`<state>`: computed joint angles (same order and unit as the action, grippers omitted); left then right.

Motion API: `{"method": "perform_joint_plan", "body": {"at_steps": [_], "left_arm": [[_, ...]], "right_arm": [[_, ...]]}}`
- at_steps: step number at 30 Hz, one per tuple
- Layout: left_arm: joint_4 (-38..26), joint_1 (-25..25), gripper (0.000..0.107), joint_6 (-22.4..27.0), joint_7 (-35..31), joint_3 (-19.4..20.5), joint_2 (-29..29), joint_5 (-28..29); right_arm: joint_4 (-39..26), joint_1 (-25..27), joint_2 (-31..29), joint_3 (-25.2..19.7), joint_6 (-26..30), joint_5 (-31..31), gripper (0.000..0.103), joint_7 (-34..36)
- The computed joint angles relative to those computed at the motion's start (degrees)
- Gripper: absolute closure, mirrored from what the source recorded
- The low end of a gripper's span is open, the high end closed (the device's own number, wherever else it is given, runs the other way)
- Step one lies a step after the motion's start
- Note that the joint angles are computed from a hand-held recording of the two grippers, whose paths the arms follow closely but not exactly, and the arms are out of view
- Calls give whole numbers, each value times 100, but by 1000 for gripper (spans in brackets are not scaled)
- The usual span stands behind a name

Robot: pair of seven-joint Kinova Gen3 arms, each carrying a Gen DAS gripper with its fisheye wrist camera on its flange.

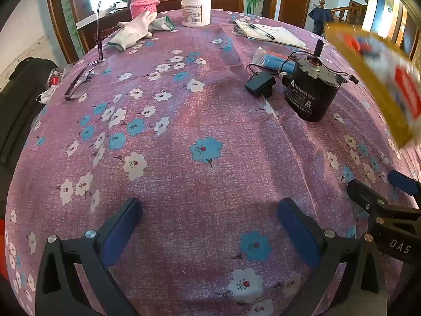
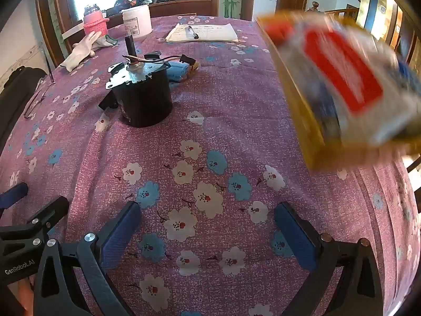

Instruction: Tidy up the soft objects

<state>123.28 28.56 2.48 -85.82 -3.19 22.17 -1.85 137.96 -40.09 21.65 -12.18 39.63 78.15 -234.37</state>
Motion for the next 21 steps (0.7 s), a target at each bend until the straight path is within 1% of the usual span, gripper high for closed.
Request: {"method": "perform_joint_plan", "body": {"at_steps": [21], "left_arm": [[5, -7, 5, -11, -24, 4, -2, 28]], "right_arm": [[-19, -15, -5, 9, 7, -36, 1, 39]]}}
